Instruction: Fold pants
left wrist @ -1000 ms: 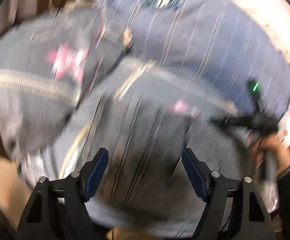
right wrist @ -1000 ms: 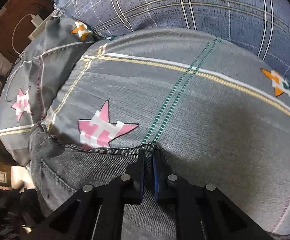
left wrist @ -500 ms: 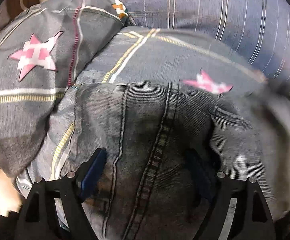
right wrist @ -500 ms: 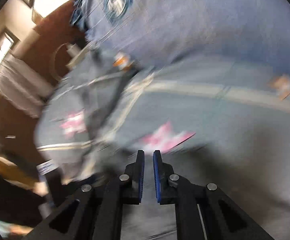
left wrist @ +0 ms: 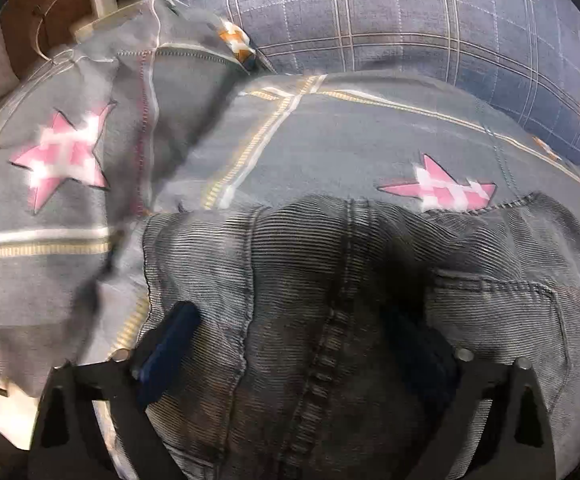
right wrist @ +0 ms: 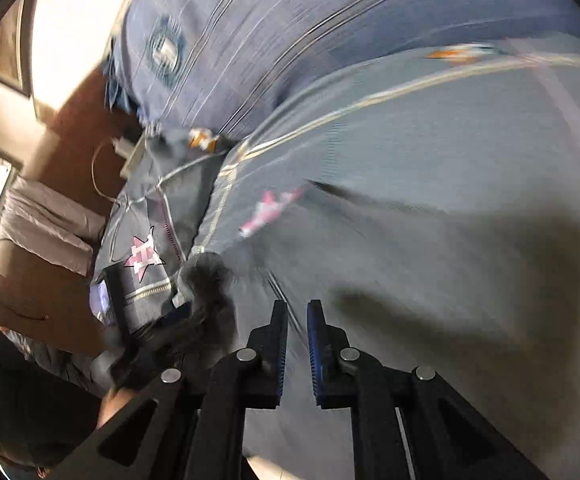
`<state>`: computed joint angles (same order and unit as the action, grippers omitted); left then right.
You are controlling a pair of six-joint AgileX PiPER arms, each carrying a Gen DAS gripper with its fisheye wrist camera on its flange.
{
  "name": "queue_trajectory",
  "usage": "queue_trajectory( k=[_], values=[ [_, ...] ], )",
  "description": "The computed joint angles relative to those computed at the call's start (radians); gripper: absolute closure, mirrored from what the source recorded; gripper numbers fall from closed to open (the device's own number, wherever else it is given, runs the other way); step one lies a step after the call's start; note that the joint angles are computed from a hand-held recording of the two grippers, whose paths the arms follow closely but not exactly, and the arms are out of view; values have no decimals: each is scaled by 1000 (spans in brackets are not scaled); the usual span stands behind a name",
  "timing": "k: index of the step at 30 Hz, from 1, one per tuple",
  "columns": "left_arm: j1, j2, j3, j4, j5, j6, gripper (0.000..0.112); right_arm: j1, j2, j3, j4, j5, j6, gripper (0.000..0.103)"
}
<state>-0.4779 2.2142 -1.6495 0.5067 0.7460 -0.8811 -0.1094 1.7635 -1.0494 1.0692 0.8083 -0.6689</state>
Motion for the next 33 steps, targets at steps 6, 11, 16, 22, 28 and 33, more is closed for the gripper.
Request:
queue_trajectory(
  k=[6, 11, 16, 22, 28, 33],
  values=[
    [-12, -104, 93, -8, -38, -38, 15, -467, -226, 308, -56, 53, -139, 85],
    [-94, -275, 306, 143, -130, -232, 15, -663, -51, 126, -38, 120, -193, 82],
    [-143, -223, 302, 85, -61, -170, 15, -742, 290, -167, 95, 295, -91, 80],
    [-176, -252, 303, 114, -87, -225, 15, -839, 87, 13, 67, 287, -209, 70],
    [-270, -205, 165, 62, -122, -140, 15, -1154, -122, 289, 11, 345, -317, 41],
    [-337, -97, -19, -97, -100, 29, 15, -1214, -79, 283, -65, 305, -253, 41]
  ],
)
